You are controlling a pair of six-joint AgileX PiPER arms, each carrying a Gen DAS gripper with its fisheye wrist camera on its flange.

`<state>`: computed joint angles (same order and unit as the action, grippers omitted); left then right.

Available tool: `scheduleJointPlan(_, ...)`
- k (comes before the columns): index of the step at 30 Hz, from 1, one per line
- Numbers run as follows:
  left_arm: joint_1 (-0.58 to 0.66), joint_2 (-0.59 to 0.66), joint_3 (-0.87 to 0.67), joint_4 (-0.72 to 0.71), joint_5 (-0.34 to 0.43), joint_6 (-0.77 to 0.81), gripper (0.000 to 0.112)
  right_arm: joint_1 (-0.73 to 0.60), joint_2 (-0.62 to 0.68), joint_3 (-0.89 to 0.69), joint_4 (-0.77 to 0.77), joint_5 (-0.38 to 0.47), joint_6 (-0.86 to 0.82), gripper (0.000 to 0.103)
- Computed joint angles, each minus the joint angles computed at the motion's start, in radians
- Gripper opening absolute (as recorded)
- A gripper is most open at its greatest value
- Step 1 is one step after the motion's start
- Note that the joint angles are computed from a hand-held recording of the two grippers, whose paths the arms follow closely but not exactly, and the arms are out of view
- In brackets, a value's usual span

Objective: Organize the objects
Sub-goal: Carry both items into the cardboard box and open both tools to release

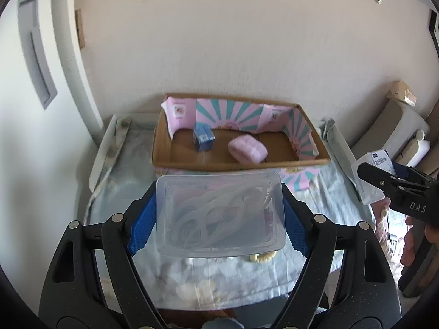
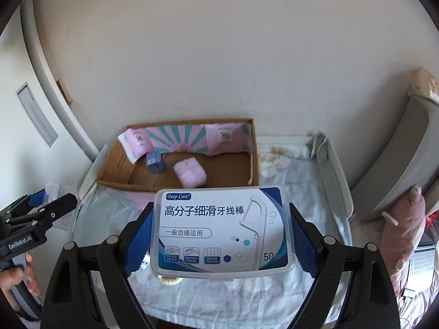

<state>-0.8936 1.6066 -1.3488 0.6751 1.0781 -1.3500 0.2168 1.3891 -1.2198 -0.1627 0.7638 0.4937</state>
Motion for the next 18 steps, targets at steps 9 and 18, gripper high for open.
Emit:
scheduleJointPlan(9,0.164,0.056,-0.165,-0.035,-0.02,0.221,0.079,-0.061,0.184,-0.273,-0.026,0.064,-0.088,0.086)
scheduleJointPlan(18,0.389,0.27,-0.455,-0.226,-0.011,0.531,0.079,-0.097,0.452,-0.604,0.093,0.132,-0.323,0.086)
